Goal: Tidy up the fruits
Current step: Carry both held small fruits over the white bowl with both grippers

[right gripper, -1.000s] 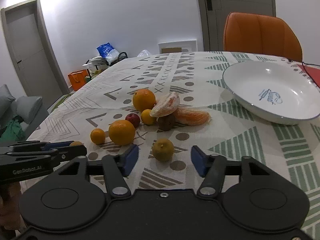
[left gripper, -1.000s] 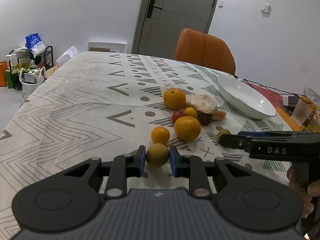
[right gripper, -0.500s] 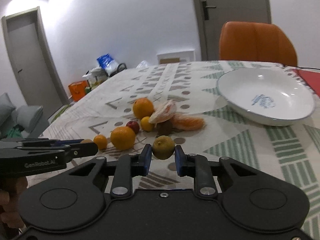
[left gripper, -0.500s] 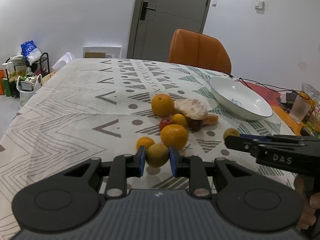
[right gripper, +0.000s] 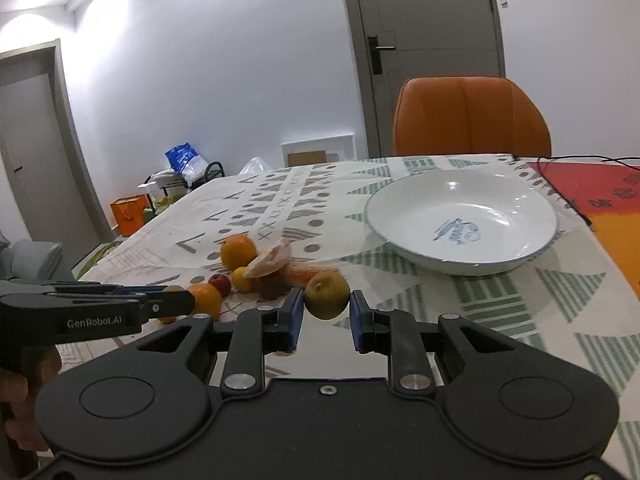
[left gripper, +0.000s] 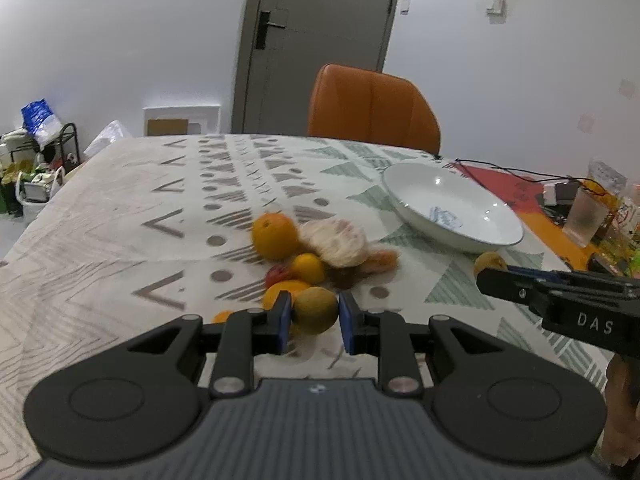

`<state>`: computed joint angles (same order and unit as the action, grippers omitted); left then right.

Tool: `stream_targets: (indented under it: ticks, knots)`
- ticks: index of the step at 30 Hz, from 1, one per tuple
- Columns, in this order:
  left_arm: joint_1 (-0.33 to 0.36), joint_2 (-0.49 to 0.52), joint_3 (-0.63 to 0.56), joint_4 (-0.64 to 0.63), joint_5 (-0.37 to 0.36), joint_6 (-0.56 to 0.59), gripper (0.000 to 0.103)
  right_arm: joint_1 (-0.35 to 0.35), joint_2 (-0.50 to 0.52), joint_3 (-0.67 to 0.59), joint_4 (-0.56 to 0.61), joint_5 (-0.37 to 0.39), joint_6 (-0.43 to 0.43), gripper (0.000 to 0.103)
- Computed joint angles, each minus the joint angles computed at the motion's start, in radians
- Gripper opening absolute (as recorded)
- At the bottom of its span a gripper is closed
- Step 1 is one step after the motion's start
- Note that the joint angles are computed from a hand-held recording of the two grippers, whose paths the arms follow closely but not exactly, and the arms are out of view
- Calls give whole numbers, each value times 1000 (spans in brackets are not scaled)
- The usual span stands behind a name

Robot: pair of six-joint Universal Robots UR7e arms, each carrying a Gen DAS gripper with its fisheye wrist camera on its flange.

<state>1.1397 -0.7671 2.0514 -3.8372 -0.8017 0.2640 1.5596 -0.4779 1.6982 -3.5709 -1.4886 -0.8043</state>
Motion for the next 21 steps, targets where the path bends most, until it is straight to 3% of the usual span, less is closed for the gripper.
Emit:
stream_targets:
  ticks: [21]
  knots:
    - [-25, 96, -168, 69, -90, 89, 24, -63, -43, -33, -54, 25, 59, 23]
